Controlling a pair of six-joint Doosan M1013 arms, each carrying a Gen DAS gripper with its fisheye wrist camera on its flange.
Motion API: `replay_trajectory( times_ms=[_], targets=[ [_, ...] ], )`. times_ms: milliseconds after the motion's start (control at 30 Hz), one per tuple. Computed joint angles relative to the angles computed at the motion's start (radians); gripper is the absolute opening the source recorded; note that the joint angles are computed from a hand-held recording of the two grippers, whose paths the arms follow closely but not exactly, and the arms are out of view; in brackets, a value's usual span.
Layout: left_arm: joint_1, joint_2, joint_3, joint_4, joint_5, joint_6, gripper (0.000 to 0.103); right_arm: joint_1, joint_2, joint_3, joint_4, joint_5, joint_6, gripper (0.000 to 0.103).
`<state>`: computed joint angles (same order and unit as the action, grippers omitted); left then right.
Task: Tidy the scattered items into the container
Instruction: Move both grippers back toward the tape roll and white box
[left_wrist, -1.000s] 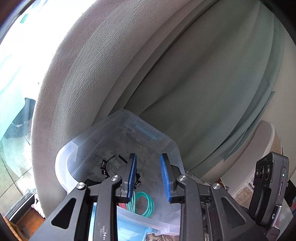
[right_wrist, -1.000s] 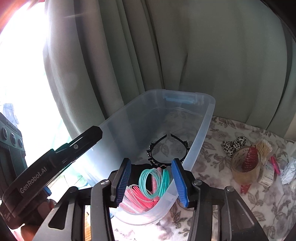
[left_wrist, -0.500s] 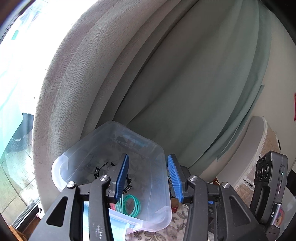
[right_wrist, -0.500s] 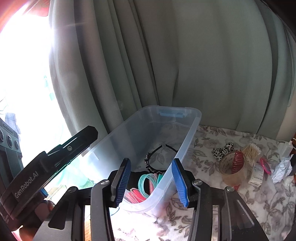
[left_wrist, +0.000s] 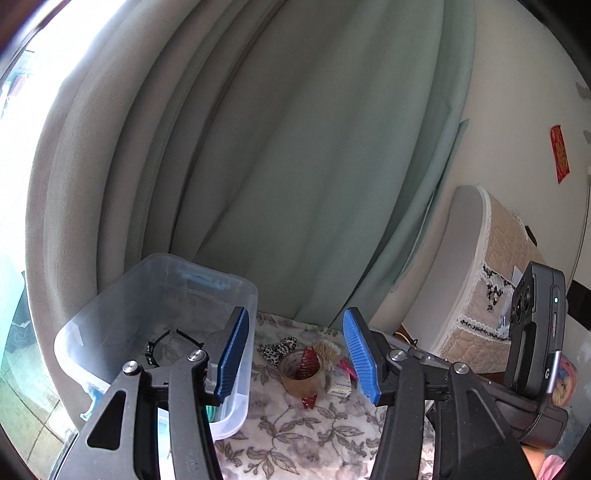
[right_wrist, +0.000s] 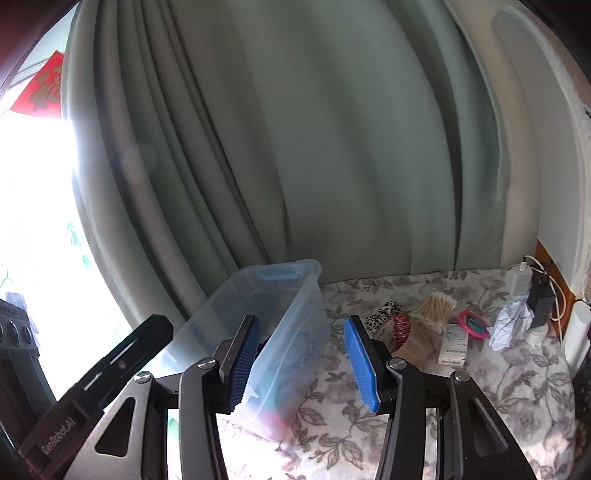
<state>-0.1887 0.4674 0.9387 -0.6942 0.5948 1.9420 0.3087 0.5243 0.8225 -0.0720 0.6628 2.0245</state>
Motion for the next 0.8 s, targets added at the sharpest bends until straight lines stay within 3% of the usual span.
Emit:
replay_trajectory(
  times_ms=[267,400,800],
  targets=[
    [-0.044,0.057,-0.091,0.099,0.152,-0.055,0.057,-0.052,-0.073,0.123,-0.081,-0.039,0.190,0.053],
    [-0.061,0.095,-0.150,0.171,0.228,-0.088,0.057,-0.075,-0.083,0.160,-0.128,-0.013,0.305,0.053],
    [-0.103,0.267,-0.384,0.328,0.443,-0.180,0.057,-0.139,-0.010,0.151,0.002,0.121,0.300,0.053]
  ],
)
